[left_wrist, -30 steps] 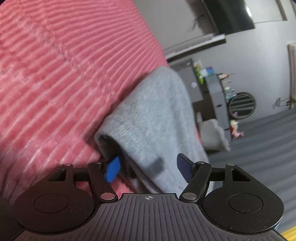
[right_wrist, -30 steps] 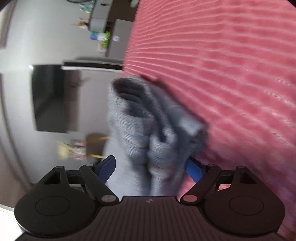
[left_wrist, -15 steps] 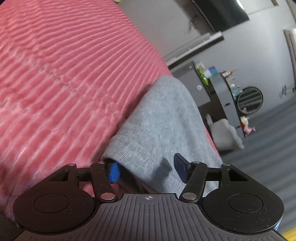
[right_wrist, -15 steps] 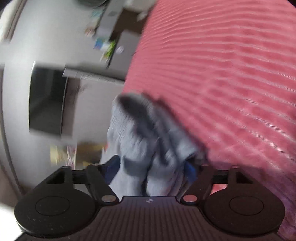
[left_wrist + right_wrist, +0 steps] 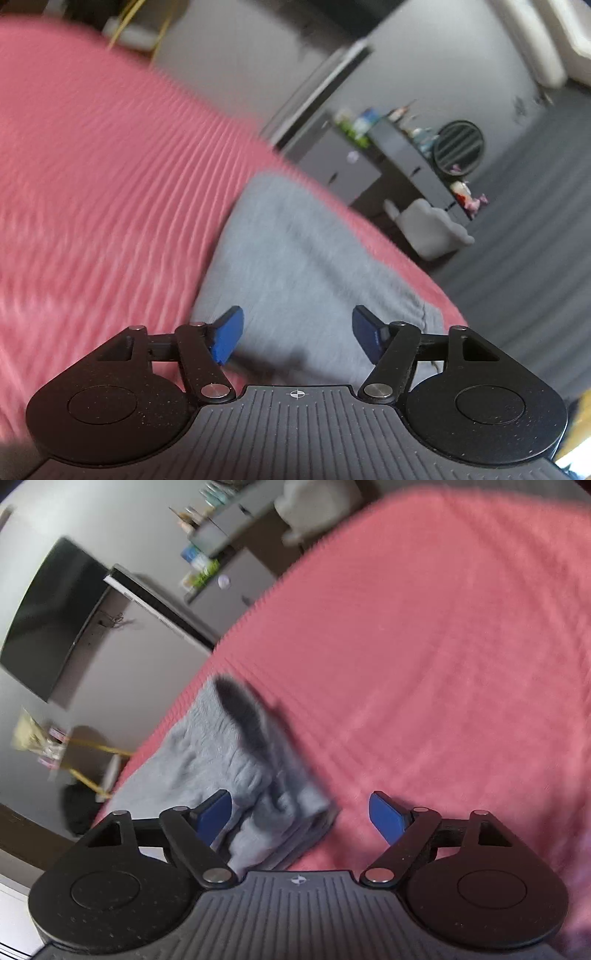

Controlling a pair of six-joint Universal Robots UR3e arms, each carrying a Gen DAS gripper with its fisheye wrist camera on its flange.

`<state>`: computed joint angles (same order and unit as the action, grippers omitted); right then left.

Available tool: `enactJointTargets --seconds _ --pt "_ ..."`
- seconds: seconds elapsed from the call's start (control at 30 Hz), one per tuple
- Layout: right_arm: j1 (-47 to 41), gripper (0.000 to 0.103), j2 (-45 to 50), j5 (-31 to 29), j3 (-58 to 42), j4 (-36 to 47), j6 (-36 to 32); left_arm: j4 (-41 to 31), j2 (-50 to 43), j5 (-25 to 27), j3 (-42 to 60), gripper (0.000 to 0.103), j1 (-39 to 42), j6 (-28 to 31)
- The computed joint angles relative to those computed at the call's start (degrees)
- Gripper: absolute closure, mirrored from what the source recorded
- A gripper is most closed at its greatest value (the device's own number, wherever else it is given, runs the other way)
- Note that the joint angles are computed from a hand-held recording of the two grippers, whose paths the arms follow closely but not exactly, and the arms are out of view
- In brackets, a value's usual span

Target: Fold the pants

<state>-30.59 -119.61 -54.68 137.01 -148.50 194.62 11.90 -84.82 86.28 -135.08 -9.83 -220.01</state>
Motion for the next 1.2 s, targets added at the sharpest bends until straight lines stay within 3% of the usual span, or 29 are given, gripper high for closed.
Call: enactJointTargets --seconds 0.07,0.13,0.23,0.37,0.43,0.53,0.63,0.7,0.77,0.83,0.93,1.0,1.03,1.07,1.13,1.2 --pt "2.3 0.045 0.3 -2.1 0.0 -5.4 -2.4 -0.1 -3.9 6.7 6.1 0.029 -4.0 4.4" --pt "10.8 0.06 8.5 -7.7 -3.7 -15.8 -4.2 -2.7 -9.8 10.7 14.5 0.026 -6.3 9.9" --pt "23.7 0.064 24.5 -15.9 -15.9 -22.9 -9.2 -7.5 -21.8 19.9 28.9 0.024 -9.8 14.9" --pt "34.9 0.065 44.3 -27.8 -35.5 -25.2 -16.7 -11.1 -35.1 24.2 43.7 0.023 -9.9 19.7" --pt "37.3 0.067 51.5 -32.8 -43.2 -23.1 -20.4 -16.7 -40.4 25.3 50.6 0.019 -8.8 21.0" --pt "38.0 0.07 58.6 -35.1 -47.0 -26.5 -26.2 -12.1 -45.0 25.0 50.4 0.001 -6.9 21.1" --pt "36.6 0.069 61.4 -32.4 -44.2 -33.9 -27.4 -5.0 -44.7 15.1 44.3 0.0 -2.1 15.6" --pt "36.2 0.069 61.6 -31.4 -40.6 -38.8 -27.0 -1.5 -43.9 11.3 41.0 0.0 -0.2 14.1" --pt "35.4 0.068 62.1 -29.0 -39.7 -40.8 -26.1 -2.7 -43.0 12.8 41.0 0.0 -0.8 14.5" --pt "34.9 0.068 61.5 -27.9 -39.0 -41.0 -26.1 -7.6 -40.6 17.8 41.9 0.0 -3.3 15.2" --pt "35.0 0.064 56.6 -28.1 -38.0 -35.6 -25.9 -14.7 -33.6 23.4 39.3 0.0 -7.2 14.2" --pt "35.0 0.053 49.4 -27.0 -33.1 -32.4 -24.0 -10.1 -27.3 21.3 30.7 0.0 -8.4 13.5" --pt "34.6 0.036 44.3 -25.6 -27.7 -33.2 -22.8 -8.0 -24.4 20.1 26.4 0.0 -9.0 11.9" --pt "34.7 0.026 40.9 -25.4 -23.5 -34.1 -22.0 -7.3 -22.9 19.1 24.0 0.0 -9.4 10.6" --pt "35.7 0.026 35.6 -28.5 -16.6 -34.5 -22.5 -11.9 -20.9 17.8 21.9 0.0 -10.3 9.2" --pt "39.8 0.027 36.0 -37.0 -15.9 -33.5 -25.6 -18.9 -23.7 23.0 25.9 0.0 -12.9 9.6"
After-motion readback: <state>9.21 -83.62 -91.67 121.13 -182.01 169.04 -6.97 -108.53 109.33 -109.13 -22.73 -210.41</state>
